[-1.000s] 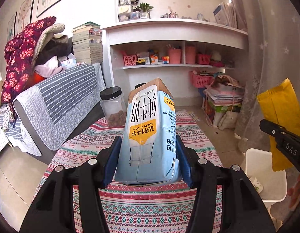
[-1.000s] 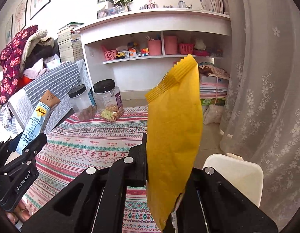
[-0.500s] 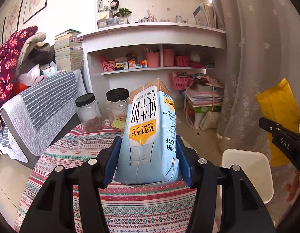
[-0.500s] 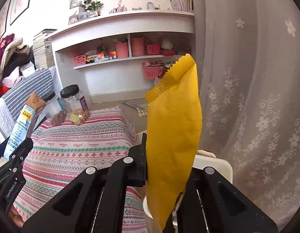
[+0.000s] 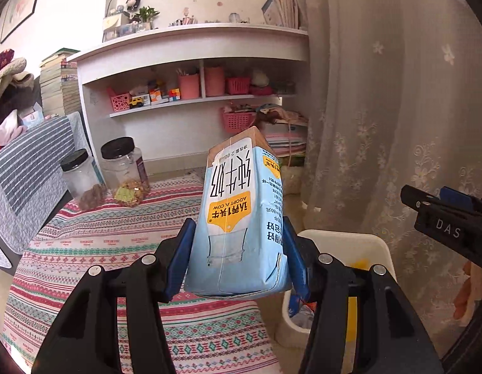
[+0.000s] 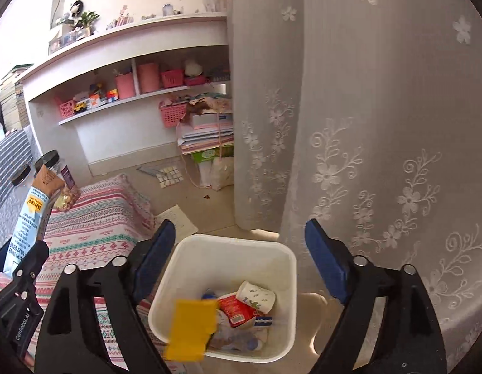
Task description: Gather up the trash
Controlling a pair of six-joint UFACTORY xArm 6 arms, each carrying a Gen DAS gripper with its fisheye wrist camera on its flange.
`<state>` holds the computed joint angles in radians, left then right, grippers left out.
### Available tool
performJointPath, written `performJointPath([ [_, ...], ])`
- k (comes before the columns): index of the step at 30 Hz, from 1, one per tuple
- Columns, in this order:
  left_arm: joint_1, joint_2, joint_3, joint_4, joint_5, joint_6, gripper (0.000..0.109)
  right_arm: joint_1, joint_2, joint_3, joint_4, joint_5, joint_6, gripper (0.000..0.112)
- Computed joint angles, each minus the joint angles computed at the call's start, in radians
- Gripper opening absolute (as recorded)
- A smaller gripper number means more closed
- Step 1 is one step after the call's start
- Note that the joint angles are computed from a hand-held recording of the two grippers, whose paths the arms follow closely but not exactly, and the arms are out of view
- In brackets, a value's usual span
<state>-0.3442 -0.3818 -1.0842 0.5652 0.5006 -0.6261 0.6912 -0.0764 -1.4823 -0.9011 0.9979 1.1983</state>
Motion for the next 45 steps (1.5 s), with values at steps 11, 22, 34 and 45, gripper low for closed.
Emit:
performJointPath([
  [11,-0.105,0.136,-0.096,-0.151,-0.017,0.081,0.054,-0.023,-0.171,0.159,-0.137,0.122,0.163,0.096],
  [22,-0.138,0.236,-0.196,-0.395,0.053,0.297,0.086,-0.013,-0.211,0.179,-0.166,0.156,0.223,0.096],
  [34,-0.116,-0.057,-0.032,0.322,0.17,-0.23,0.096,0.12,-0.14,0.091,-0.218,0.112,0.271,0.096],
  [45,-0.017,-0.287,0.038,0.269,0.436,-0.207,0.096,0.266,0.006,-0.01,-0.14,0.066,0.224,0.096],
])
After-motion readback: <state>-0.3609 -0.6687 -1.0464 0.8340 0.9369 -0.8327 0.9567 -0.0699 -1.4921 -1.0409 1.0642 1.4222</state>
